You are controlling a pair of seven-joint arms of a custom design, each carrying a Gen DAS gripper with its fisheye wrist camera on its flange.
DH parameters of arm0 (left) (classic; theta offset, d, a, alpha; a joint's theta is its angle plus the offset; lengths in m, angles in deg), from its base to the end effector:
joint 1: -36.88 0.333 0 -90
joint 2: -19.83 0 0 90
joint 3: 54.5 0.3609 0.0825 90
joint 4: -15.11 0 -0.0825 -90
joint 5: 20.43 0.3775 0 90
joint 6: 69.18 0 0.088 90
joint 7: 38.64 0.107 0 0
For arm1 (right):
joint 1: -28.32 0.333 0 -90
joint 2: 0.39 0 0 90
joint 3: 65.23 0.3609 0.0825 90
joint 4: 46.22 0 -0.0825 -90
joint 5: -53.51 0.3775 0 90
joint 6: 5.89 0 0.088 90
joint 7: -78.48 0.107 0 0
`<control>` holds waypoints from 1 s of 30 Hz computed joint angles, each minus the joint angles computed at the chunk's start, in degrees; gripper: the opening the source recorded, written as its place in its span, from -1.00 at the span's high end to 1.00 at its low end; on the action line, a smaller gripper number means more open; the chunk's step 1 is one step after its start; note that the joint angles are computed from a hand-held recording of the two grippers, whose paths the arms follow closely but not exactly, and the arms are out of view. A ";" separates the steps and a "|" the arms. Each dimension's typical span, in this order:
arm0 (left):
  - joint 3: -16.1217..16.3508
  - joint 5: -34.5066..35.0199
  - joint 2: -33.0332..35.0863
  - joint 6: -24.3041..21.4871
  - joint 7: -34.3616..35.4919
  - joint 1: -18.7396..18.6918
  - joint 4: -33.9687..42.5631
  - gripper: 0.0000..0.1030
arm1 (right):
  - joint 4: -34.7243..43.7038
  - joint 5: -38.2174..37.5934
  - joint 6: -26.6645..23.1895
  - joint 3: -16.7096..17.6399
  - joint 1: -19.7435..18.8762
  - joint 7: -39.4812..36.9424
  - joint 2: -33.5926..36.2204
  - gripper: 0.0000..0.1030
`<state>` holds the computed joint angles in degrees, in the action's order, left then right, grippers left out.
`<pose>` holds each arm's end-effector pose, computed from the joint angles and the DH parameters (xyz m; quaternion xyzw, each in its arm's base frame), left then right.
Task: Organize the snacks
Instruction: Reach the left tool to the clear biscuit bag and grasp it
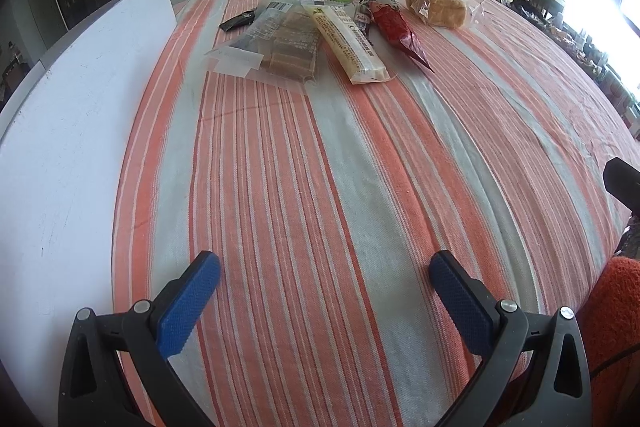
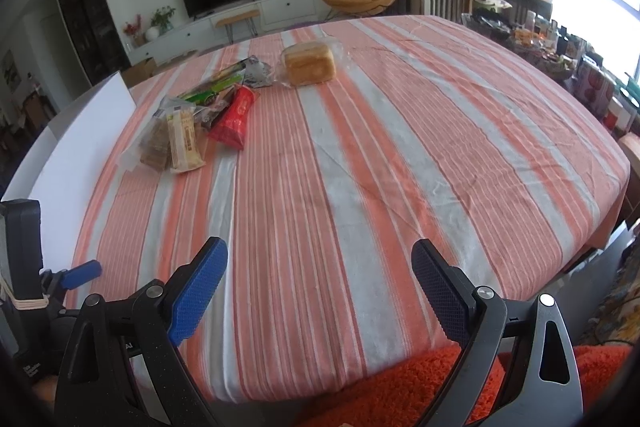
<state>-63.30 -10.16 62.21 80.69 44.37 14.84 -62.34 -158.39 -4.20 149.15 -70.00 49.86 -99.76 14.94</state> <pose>0.7050 -0.3824 0.3838 -0.5007 0.8243 -0.2283 0.1331 0.6053 0.2171 0.4278 -0.4872 0.7898 -0.2740 0.2526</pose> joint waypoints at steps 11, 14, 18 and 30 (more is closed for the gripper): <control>-2.54 -2.91 0.63 -4.95 6.99 1.92 2.48 -1.00 | 0.74 18.06 1.65 2.63 -3.64 -14.66 1.89 -0.85; -2.33 -3.39 0.67 -5.38 7.55 1.80 2.72 -1.00 | 5.43 27.04 -1.95 4.13 -5.07 -24.09 5.06 -0.85; -2.55 -4.25 0.64 -7.65 8.47 2.04 3.52 -1.00 | 14.96 26.24 -10.05 0.41 -1.41 -27.90 10.79 -0.85; -8.53 -16.33 -2.85 -6.08 12.68 9.81 0.37 -0.99 | 10.60 24.16 -1.89 -4.63 1.20 -18.51 10.74 -0.86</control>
